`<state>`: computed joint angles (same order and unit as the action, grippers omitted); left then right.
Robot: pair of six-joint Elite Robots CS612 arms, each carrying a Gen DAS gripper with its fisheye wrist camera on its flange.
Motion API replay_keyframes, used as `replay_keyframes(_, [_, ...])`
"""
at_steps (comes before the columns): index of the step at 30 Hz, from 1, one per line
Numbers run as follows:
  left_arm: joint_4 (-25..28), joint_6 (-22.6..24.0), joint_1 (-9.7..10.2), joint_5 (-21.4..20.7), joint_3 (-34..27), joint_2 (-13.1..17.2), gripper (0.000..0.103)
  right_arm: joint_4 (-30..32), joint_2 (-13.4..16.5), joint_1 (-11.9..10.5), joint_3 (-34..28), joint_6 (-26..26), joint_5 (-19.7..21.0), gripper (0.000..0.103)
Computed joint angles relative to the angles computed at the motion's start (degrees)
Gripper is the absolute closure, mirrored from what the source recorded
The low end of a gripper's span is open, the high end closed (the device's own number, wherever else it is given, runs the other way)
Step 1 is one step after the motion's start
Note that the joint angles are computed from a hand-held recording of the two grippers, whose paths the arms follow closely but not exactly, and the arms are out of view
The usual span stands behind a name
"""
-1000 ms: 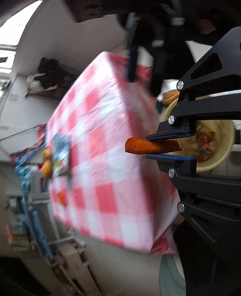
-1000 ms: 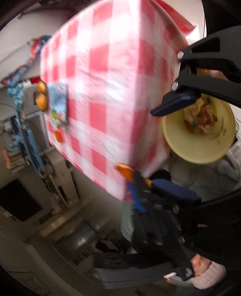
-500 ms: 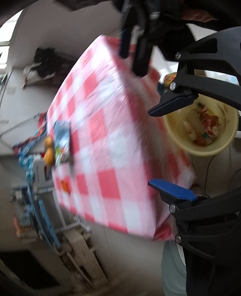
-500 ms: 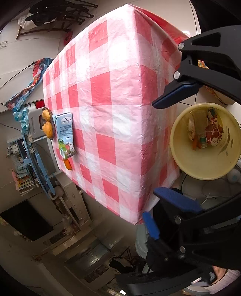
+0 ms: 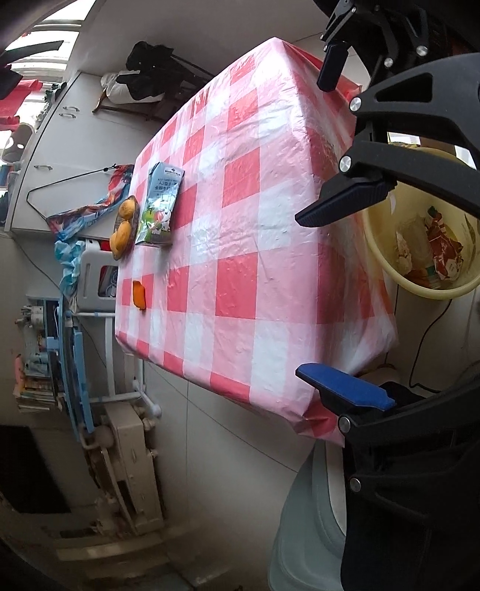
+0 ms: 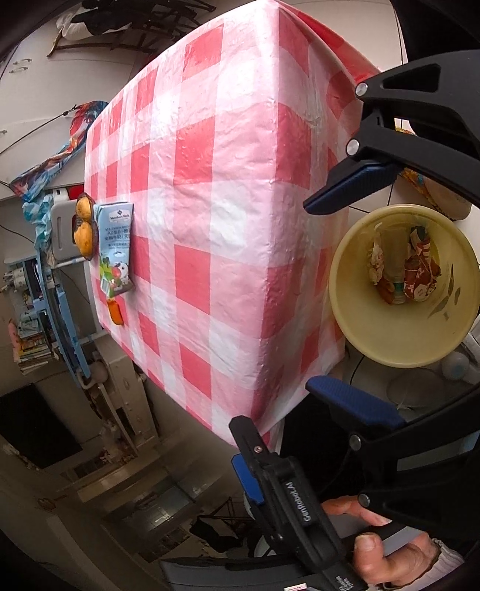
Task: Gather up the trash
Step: 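Move both open tools back toward the table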
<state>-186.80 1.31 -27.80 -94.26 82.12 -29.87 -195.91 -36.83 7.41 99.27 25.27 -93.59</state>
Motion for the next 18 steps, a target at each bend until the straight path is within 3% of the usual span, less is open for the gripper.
replay_keyframes(18, [-2.5,-1.2,-0.21,1.8,0.5,0.1,0.025,1.2,0.3,0.7,-0.7,-1.5,-2.0,0.014])
